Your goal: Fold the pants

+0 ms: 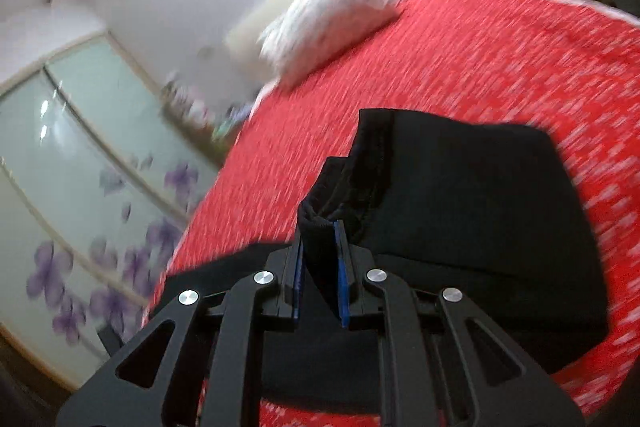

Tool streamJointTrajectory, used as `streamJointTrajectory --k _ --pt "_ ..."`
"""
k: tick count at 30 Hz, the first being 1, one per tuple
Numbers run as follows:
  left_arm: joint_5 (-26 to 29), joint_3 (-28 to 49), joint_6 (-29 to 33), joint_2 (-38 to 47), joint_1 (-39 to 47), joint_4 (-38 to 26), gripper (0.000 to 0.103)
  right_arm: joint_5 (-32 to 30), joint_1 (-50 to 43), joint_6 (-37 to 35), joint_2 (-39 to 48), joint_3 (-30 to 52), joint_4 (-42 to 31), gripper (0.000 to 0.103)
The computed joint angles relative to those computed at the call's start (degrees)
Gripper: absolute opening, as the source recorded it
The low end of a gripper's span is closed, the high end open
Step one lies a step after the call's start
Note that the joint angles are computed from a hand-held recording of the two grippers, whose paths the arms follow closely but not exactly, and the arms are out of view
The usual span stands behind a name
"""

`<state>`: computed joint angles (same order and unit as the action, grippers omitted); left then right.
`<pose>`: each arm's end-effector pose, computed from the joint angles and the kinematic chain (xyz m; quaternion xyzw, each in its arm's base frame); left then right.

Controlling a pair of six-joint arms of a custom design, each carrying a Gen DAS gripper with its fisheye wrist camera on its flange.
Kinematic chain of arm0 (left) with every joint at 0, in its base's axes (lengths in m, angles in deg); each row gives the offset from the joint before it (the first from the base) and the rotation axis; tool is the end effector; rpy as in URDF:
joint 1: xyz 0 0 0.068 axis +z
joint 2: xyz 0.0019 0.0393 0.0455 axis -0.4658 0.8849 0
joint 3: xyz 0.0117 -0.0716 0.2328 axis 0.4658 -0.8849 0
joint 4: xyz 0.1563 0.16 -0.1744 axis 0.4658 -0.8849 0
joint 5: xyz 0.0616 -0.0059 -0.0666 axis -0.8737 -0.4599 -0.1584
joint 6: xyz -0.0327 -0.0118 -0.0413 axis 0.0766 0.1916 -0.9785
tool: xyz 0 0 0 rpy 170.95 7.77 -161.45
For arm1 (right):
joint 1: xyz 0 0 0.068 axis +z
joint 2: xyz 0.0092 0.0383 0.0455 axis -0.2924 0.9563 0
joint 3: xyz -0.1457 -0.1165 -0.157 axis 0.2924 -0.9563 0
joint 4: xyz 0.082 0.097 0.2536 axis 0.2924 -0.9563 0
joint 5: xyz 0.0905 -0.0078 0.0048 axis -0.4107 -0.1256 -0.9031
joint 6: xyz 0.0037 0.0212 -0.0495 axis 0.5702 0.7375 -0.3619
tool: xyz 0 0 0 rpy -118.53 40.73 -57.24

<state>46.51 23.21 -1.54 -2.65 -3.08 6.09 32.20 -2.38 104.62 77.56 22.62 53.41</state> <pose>0.3007 0.1136 0.2042 -0.0154 0.8908 -0.2067 0.4044 0.1896 0.0497 0.2575 0.2193 0.8238 0.2611 0.4529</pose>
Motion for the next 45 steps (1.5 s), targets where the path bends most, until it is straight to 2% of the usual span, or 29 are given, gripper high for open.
streamJointTrajectory --k 2,5,7,12,17,19,22,26,27,29,33,35,37,40,43,45 --pt "-0.47 -0.22 0.16 -0.15 -0.24 0.21 0.101 0.59 4.78 0.88 9.01 1.19 2.98 0.014" --pt "-0.58 -0.26 0.57 -0.13 -0.26 0.21 0.101 3.07 9.68 1.43 20.95 4.34 2.03 0.014" --pt "0.09 -0.04 0.55 0.06 0.08 -0.06 0.101 6.57 11.84 1.56 21.76 4.59 2.35 0.014" --pt "2.41 0.52 -0.66 0.88 1.19 -0.35 0.101 5.27 13.88 1.14 19.61 5.64 7.36 0.014" --pt "1.63 0.16 -0.05 0.40 0.79 -0.22 0.101 4.49 20.26 -1.28 33.34 13.22 6.53 0.014" --pt "1.91 0.46 0.00 0.64 0.87 -0.46 0.101 7.21 21.95 -1.38 33.32 13.02 7.37 0.014" --pt "2.85 0.69 -0.13 0.99 1.22 -0.62 0.101 6.08 22.42 -1.20 32.41 12.20 10.29 0.014" --pt "2.62 0.91 -0.17 1.23 1.03 -0.45 0.101 6.90 24.61 -6.09 40.18 17.40 5.02 0.017" --pt "2.71 1.00 -0.20 1.33 1.05 -0.50 0.101 7.22 24.75 -7.03 40.14 17.35 5.30 0.022" --pt "3.32 1.19 -0.29 1.57 1.34 -0.70 0.101 5.26 25.08 -9.06 38.67 16.14 5.80 0.045" --pt "4.27 1.53 -0.79 2.04 1.90 -0.96 0.101 4.46 24.97 -8.82 31.89 11.53 9.47 0.050" --pt "4.27 1.50 -1.22 1.98 1.86 -0.74 0.101 3.94 24.09 -8.23 30.32 9.80 11.54 0.064" --pt "4.23 1.47 -1.56 1.92 1.77 -0.49 0.101 -0.23 22.69 -8.51 35.85 12.40 8.35 0.064" --pt "5.77 1.78 -2.75 2.10 2.36 -0.27 0.101 2.62 24.38 -11.57 34.86 10.53 10.01 0.064" --pt "12.19 2.77 -4.99 3.04 6.51 -0.30 0.101 -2.27 21.47 -9.54 26.15 4.02 13.59 0.064" --pt "15.60 3.99 -7.01 3.99 9.91 -0.55 0.101 -1.93 19.03 -8.31 17.66 -1.78 14.93 0.065"
